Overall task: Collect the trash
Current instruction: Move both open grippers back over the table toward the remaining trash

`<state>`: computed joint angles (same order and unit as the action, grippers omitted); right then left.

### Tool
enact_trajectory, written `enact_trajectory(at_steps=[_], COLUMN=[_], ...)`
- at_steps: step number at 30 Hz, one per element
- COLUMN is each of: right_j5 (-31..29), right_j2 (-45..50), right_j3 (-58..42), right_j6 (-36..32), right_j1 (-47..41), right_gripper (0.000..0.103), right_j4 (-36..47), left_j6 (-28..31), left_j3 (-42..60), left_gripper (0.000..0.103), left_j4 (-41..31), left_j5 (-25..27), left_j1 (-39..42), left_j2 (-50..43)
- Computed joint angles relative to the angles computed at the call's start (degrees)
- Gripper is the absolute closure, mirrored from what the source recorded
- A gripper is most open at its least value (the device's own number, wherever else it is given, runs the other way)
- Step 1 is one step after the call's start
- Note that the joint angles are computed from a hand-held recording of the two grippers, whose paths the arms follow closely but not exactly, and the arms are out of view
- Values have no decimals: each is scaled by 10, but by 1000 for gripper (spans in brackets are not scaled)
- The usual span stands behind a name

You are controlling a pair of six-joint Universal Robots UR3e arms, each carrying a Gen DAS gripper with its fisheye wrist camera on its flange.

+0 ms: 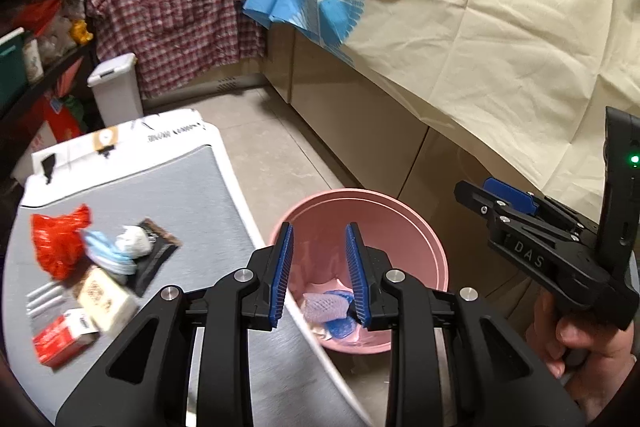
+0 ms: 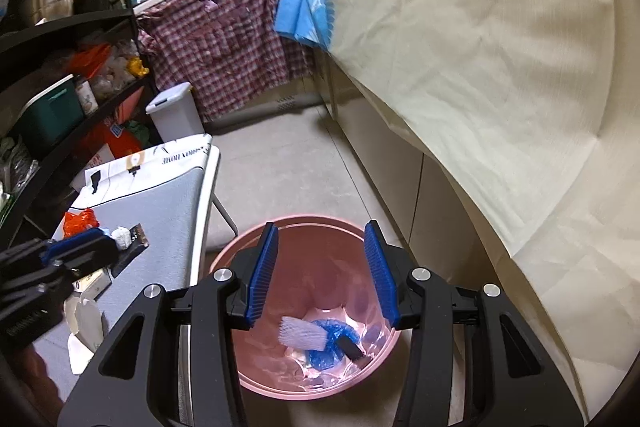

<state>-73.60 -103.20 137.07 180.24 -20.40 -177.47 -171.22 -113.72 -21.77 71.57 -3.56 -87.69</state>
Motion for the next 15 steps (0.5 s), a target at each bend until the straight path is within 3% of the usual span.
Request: enact_trajectory(at_steps=[7, 13, 15], right_j5=[16, 5, 7], right_j2=[-46, -85, -103], right_j3=[27, 34, 40], right_j6=[-1, 0, -2], right_j1=[17, 62, 73], right_gripper=[59, 59, 59], right_j4=[-26, -19, -11], left_j6=[69, 202, 271], left_j3=[-60, -73, -63], left_gripper=[76, 76, 76], left_j4=[-95, -277, -361], left_j5=[-71, -178, -220], left_j1=[120, 299, 376], left_j2=[154, 297, 337])
